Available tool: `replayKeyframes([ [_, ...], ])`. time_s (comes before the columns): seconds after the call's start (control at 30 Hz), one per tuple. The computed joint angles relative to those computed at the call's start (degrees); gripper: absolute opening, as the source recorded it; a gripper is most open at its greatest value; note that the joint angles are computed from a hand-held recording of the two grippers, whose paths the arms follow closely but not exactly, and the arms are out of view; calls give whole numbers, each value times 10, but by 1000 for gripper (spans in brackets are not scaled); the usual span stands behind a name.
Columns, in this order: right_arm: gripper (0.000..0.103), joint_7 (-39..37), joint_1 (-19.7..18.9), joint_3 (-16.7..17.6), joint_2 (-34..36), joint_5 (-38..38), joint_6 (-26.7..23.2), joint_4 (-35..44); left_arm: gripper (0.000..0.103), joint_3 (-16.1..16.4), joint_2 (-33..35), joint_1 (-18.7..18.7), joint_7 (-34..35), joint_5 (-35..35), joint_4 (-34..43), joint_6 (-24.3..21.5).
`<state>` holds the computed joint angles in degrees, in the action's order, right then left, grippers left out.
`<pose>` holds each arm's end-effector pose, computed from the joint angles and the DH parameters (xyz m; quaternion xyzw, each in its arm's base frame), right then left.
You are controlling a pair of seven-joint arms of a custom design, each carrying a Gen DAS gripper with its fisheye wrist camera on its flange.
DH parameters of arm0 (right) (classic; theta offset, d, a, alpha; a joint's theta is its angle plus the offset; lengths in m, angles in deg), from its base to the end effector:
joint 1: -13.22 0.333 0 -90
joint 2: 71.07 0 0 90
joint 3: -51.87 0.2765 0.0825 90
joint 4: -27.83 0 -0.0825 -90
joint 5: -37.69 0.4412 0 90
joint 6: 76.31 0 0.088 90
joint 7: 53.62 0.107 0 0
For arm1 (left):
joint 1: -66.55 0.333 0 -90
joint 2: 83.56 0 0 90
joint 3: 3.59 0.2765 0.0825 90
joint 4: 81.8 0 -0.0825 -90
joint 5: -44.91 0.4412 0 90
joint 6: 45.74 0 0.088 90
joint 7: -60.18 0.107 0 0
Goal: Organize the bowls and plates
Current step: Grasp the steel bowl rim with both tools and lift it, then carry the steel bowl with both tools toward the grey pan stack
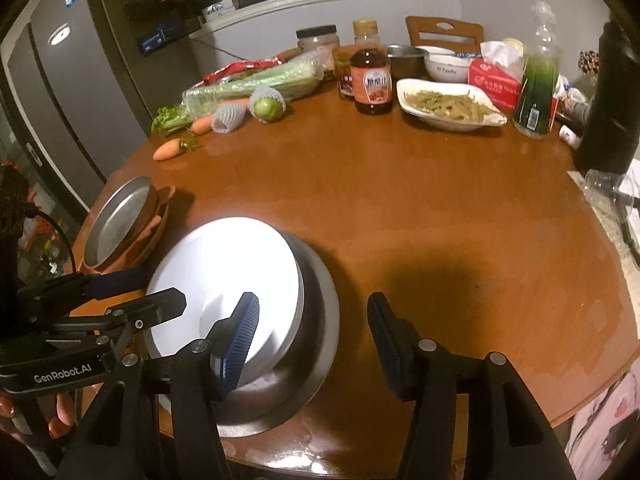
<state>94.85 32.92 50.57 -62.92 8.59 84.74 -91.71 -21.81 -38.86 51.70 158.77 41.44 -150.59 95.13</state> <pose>0.6083 0.2274 0.3447 -0.5768 0.7539 -0.1786 0.2588 0.7228 -0.3834 0.3377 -0.4716 0.8367 -0.2763 0.0346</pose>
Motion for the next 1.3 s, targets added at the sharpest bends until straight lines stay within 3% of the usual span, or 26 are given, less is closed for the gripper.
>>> replayKeyframes([
  [0.13, 59, -27, -5, 6, 6, 36, 14, -3, 70, -4, 3, 6, -3, -12, 0, -3],
  [0.4, 60, -100, -6, 12, 18, 127, 24, 0, 70, 4, 30, -11, -5, 1, 42, -35],
  [0.53, 60, -120, 0, 10, 20, 145, 27, -1, 61, 1, 40, -12, 3, 0, 55, -47],
  [0.63, 55, -128, 7, 5, 22, 142, 28, 2, 50, -4, 45, -13, 15, -6, 61, -57],
  [0.87, 51, -113, 15, -4, 24, 121, 22, 6, 50, 9, 41, -25, 6, 10, 60, -52],
  [1.3, 50, -92, 25, -12, 31, 77, 27, 31, 50, 9, 7, -12, -1, 16, 20, -15],
])
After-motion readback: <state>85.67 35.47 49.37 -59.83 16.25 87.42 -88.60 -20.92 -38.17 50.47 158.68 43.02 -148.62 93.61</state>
